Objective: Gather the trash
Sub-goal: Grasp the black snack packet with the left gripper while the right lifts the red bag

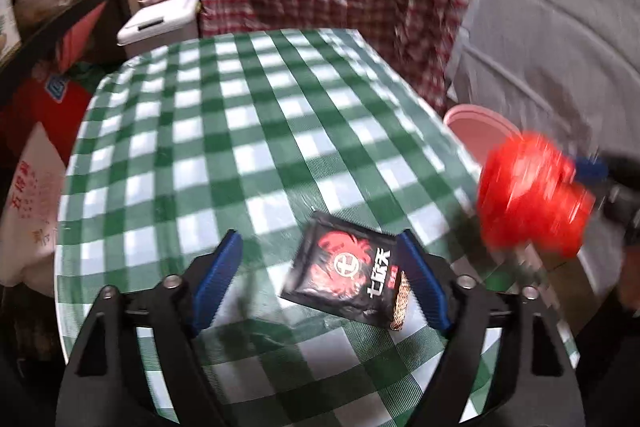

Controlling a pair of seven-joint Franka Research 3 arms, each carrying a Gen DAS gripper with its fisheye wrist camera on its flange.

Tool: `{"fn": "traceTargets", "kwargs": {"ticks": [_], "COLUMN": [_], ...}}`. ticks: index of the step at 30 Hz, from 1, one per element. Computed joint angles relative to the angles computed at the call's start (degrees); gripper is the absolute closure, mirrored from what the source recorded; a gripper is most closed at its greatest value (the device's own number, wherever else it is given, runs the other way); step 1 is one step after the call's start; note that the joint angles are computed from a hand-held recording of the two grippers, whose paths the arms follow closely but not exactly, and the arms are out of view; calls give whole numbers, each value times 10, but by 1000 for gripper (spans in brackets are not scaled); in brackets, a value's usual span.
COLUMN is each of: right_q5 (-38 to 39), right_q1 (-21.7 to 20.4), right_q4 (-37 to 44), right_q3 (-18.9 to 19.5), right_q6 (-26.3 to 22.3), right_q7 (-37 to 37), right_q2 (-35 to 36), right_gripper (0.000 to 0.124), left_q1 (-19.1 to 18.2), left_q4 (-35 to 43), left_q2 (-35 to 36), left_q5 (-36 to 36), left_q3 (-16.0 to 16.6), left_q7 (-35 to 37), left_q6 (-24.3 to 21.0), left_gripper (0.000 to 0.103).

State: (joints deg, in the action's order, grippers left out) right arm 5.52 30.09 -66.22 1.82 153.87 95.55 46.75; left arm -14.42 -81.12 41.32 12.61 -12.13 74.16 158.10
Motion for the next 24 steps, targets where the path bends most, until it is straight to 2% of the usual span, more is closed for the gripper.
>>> {"fn": "traceTargets", "kwargs": {"ticks": [2, 4, 12, 17, 20, 23, 24], "right_q5": [2, 1, 1, 2, 0, -1, 0], "right_q1": [-2, -3, -9, -8, -6, -6, -7], "right_q4": [-15, -16, -31, -45, -50, -50, -51], "right_q3": [-6, -8, -4, -5, -7, -8, -7], "right_q6": [8, 9, 18, 25, 29, 30, 30], "right_q7": [11, 16, 11, 16, 19, 21, 20], "right_q2": [-9, -10, -20, -29, -31, -32, -32], "right_gripper": [88, 88, 88, 88, 88, 88, 88], "left_q1": [1, 2, -24, -31, -35, -33, -32], "left_q4": [10, 29, 87, 94, 105, 104, 101], "left_q2": [10, 24, 61, 67, 73, 70, 68], "left_q5": [-3, -11, -9, 2, 4, 3, 2], "left_q3": [-9, -19, -1, 7, 11, 6, 4], "left_q7": [13, 32, 47, 53, 48, 55, 57], "left_q6": [-13, -39, -117, -116, -120, -114, -110], "left_gripper": [21, 14, 12, 10, 14, 27, 35]}}
